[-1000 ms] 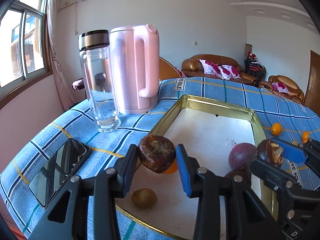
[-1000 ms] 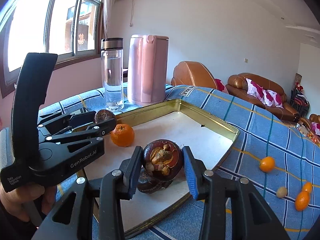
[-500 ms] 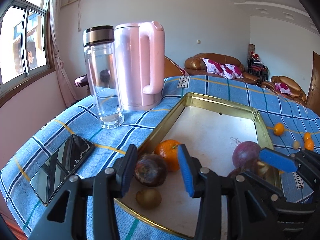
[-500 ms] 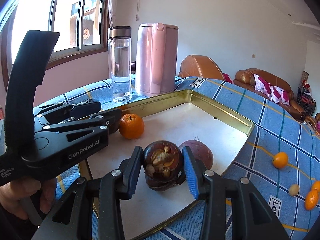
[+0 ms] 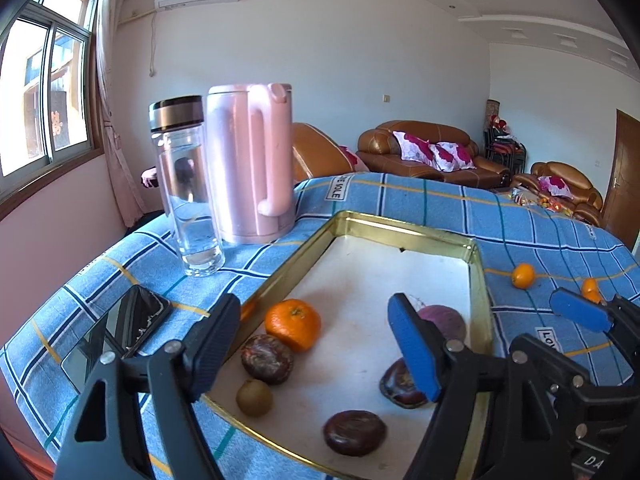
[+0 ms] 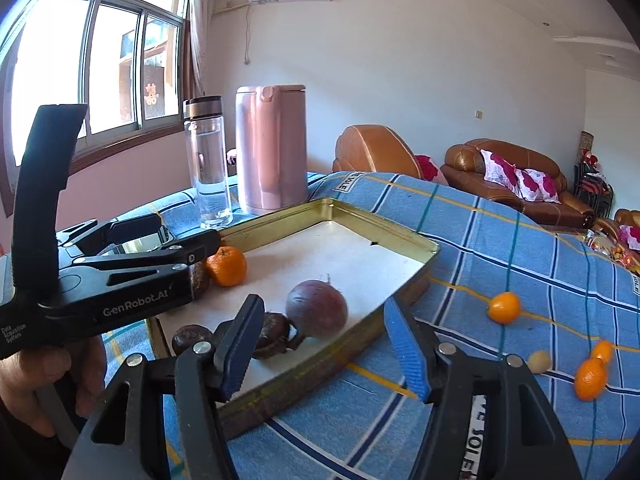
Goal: Organize fruits
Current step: 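Release dark brown fruit into tray with left gripper while right gripper releases split fruit, then grasp a small yellow-brown fruit with left gripper while right gripper grasps mandarin orange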
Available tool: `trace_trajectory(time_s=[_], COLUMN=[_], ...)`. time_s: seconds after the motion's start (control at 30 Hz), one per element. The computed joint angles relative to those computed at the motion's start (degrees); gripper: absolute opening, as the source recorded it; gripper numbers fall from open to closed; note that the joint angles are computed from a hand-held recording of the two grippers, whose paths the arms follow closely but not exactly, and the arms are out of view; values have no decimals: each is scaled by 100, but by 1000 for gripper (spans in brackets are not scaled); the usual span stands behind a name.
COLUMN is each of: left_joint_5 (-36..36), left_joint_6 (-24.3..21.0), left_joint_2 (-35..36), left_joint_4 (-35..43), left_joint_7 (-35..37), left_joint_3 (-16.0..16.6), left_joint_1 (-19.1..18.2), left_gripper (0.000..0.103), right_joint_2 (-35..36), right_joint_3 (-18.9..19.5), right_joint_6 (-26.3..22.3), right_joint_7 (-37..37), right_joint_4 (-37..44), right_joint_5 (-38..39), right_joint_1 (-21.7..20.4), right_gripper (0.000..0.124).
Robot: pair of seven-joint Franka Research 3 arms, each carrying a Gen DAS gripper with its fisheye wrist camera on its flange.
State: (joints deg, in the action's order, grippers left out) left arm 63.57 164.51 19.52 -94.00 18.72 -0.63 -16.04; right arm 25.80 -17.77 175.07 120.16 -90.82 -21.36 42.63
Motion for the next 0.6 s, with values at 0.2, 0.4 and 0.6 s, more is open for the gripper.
trace_trajectory(time_s=[0.2,0.4,0.6], left_joint_5=[-36,-1261,-2459], left_joint_6=[-39,-222,-1024], left_joint_2=[163,782,1978], left_joint_4=[397,1301,3100], left_joint_7=[404,2043,3755], left_joint_3=[-163,-665,-1095], left_joint_1=[-259,-373,-709], left_gripper=[85,85,85], right_joint_2=[-574,-1146,-1540], right_joint_3=[-1201,-2426,-2442], right_joint_6=[126,-195,-838], right_joint_7=[1082,2915,3529], right_joint_4=[-817,-1395,-1563], right_joint_5=[-848,-2294,-2488], right_joint_1=[654,1187,706], right_gripper=[64,64,64])
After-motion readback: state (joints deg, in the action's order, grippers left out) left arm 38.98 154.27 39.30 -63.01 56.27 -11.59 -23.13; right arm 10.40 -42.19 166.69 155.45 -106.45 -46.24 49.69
